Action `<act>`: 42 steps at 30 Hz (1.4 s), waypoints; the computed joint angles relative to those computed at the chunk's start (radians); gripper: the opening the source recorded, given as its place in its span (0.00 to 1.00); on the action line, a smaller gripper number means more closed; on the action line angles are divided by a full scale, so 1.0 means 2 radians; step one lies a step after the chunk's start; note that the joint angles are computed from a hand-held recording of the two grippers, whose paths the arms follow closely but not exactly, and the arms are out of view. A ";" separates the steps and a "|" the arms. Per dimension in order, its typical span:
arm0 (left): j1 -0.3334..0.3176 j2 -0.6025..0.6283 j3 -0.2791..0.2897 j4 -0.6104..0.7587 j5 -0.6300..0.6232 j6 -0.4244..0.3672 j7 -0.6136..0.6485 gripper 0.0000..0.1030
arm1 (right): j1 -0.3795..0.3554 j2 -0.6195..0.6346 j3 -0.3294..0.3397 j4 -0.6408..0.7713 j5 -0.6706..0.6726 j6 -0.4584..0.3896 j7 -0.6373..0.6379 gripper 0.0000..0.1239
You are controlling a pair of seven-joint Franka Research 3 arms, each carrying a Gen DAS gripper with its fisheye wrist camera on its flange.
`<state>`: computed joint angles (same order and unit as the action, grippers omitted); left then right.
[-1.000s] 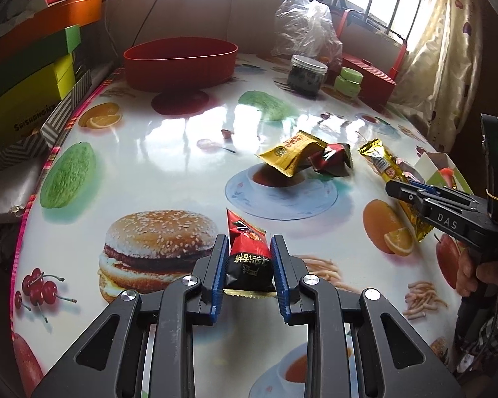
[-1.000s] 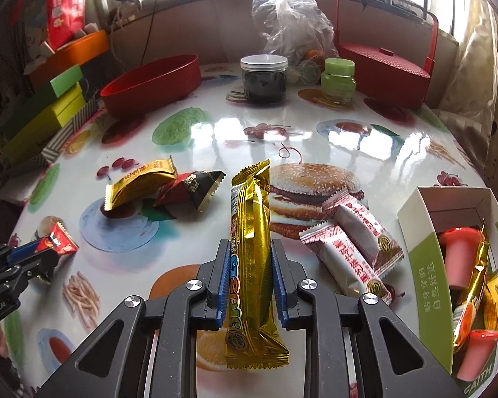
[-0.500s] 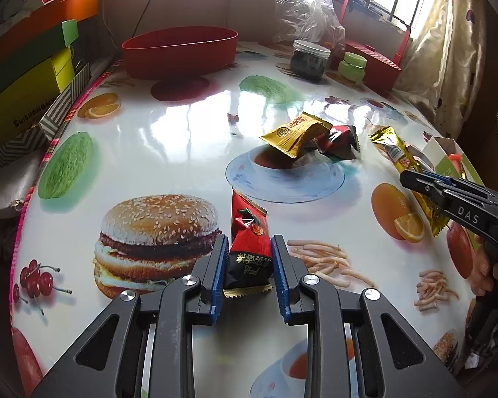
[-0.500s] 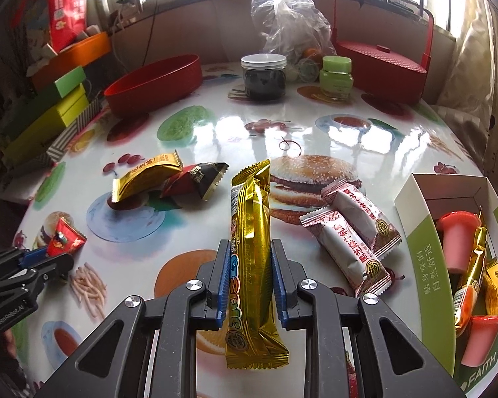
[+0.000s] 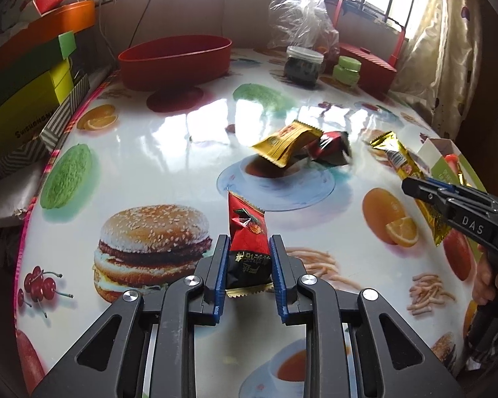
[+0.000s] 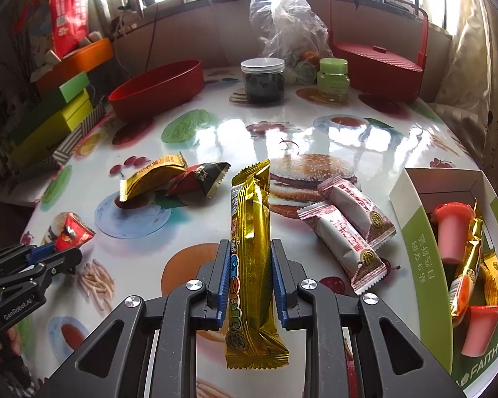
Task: Organize snacks
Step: 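Lift and carry the gold wafer bar and red-and-black packet over the green box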
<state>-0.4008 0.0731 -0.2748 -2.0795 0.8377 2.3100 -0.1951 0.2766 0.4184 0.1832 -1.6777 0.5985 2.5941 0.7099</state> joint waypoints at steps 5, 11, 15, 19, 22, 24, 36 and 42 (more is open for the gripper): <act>-0.004 0.000 -0.001 0.010 0.017 -0.005 -0.009 0.24 | -0.007 -0.009 0.002 -0.008 0.015 0.000 -0.006 0.17; -0.008 0.010 -0.002 0.029 0.028 -0.004 -0.004 0.24 | -0.013 -0.021 0.003 -0.018 0.036 0.004 -0.019 0.17; -0.013 0.019 0.000 0.044 0.033 -0.001 0.001 0.24 | -0.018 -0.031 0.002 -0.025 0.051 0.006 -0.029 0.17; -0.018 0.030 0.003 0.061 0.040 0.004 0.007 0.24 | -0.022 -0.039 0.000 -0.031 0.065 0.008 -0.041 0.17; -0.022 0.039 0.006 0.075 0.045 0.005 0.013 0.24 | -0.025 -0.043 -0.004 -0.032 0.073 0.007 -0.043 0.17; -0.024 0.044 0.008 0.085 0.048 0.006 0.016 0.24 | -0.027 -0.045 -0.005 -0.033 0.079 0.007 -0.045 0.17; -0.041 0.093 0.023 0.160 0.055 0.023 0.061 0.24 | -0.039 -0.055 -0.015 -0.037 0.098 0.014 -0.050 0.17; -0.053 0.127 0.036 0.208 0.051 0.040 0.092 0.24 | -0.047 -0.055 -0.022 -0.034 0.094 0.023 -0.040 0.18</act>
<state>-0.5074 0.3275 -0.2032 -1.6635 0.9395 2.3898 -0.0119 0.1828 0.3094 0.1390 -1.7453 0.7864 2.6408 0.6291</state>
